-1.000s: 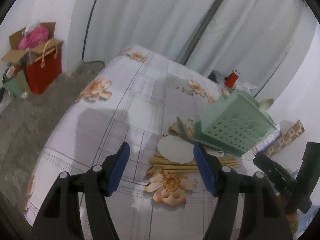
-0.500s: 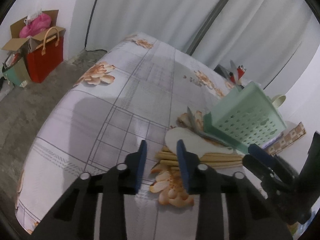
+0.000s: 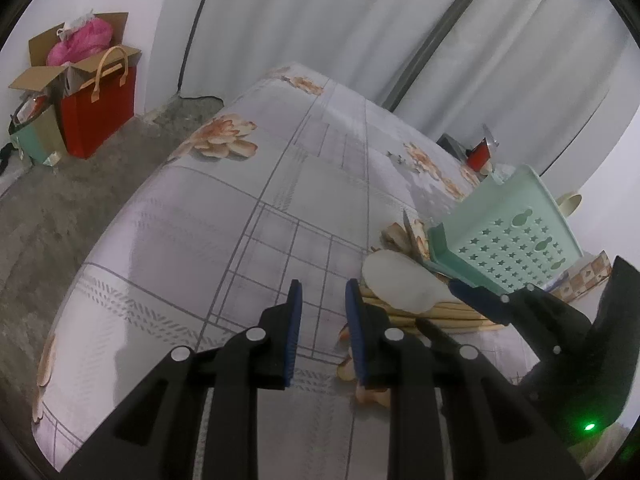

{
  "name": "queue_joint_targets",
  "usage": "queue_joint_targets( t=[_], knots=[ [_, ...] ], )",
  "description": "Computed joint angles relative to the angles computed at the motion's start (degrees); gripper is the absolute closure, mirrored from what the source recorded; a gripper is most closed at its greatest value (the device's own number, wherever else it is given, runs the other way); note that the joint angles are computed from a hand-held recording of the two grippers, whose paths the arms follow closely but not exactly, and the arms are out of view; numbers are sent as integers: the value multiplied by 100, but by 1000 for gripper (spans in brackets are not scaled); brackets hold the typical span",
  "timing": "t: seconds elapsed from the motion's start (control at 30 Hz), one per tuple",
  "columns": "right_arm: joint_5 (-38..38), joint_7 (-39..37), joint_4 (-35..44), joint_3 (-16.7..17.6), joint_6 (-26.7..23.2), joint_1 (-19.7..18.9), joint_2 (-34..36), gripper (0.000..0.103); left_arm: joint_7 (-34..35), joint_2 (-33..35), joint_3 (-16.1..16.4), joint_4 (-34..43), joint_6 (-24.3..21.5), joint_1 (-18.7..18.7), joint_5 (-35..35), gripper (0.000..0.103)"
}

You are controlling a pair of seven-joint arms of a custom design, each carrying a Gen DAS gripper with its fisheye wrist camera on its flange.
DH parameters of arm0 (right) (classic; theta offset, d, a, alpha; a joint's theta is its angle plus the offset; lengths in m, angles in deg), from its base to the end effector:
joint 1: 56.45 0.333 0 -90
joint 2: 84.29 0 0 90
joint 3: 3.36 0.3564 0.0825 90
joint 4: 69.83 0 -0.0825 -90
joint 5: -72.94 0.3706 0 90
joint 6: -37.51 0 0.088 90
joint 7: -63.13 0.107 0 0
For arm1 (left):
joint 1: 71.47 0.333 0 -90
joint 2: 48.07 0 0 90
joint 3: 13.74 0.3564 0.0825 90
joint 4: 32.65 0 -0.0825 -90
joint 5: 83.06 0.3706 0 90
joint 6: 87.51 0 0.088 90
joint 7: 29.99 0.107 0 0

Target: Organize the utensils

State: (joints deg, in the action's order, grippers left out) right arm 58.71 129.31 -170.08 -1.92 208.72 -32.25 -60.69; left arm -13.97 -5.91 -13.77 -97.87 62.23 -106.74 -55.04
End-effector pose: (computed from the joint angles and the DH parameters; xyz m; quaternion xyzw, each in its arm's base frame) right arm 0.6331 0.3198 0.4794 -0.8880 0.2197 -0.3224 0.2432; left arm 0.6593 -0.4793 0.4876 -0.7502 0.5277 -0.3773 0.1278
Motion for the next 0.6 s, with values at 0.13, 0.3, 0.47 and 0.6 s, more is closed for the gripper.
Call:
queue_joint_targets(
  t=[0.13, 0.3, 0.47, 0.6],
  knots=[
    [-599, 103, 76, -447, 112, 397, 94, 68, -29, -24, -9, -118, 179, 48, -37, 82],
    [-1202, 379, 214, -909, 113, 750, 174, 68, -74, -46, 19, -245, 392, 80, -81, 82],
    [-1959, 1230, 294, -1554, 203, 1240, 254, 71, -67, -44, 31, -306, 499, 91, -145, 82],
    [-2792, 2207, 272, -2206, 355, 1738, 270, 79, -74, -49, 46, -342, 532, 87, -187, 82]
  ],
)
